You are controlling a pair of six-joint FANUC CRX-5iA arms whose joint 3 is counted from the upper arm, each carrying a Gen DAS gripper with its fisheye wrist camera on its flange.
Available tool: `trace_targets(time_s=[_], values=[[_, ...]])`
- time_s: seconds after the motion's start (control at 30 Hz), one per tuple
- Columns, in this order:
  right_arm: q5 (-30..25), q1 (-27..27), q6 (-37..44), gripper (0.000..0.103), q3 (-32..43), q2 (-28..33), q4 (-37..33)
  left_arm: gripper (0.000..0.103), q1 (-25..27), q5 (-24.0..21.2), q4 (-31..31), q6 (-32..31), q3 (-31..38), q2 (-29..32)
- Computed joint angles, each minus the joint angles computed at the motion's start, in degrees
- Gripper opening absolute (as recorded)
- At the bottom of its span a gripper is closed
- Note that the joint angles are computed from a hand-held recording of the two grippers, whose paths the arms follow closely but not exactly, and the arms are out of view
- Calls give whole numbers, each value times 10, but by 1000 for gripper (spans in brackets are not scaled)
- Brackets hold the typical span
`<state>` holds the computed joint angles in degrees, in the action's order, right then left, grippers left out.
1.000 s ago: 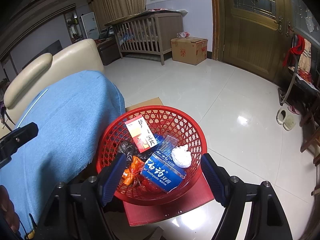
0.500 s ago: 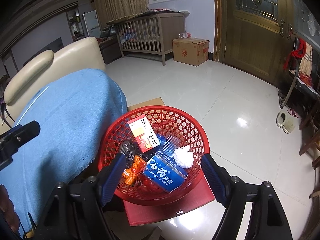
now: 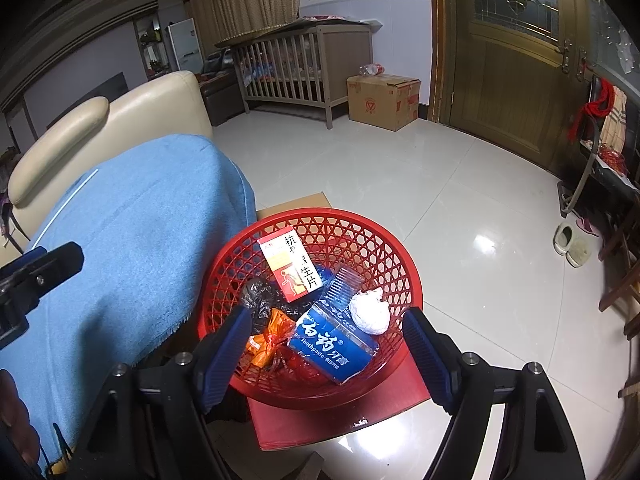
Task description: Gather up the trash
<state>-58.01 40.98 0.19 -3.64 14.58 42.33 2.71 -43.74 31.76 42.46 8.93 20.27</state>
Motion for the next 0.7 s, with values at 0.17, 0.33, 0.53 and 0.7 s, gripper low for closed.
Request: trace_targets(time_s=[0.17,0.33,0.53,0.7], values=[[0,1,-1,81,-2,-1,-1,85,-1,0,-4,1,0,-1],[0,0,1,81,0,0,-2,85,-2,-2,-5,0,1,1],[2,1,0,81,-2,0,-3,85,-3,1,-5,1,-1,1],[2,0,4,81,2,2,-7,85,-1,-3,-2,0,1,4]])
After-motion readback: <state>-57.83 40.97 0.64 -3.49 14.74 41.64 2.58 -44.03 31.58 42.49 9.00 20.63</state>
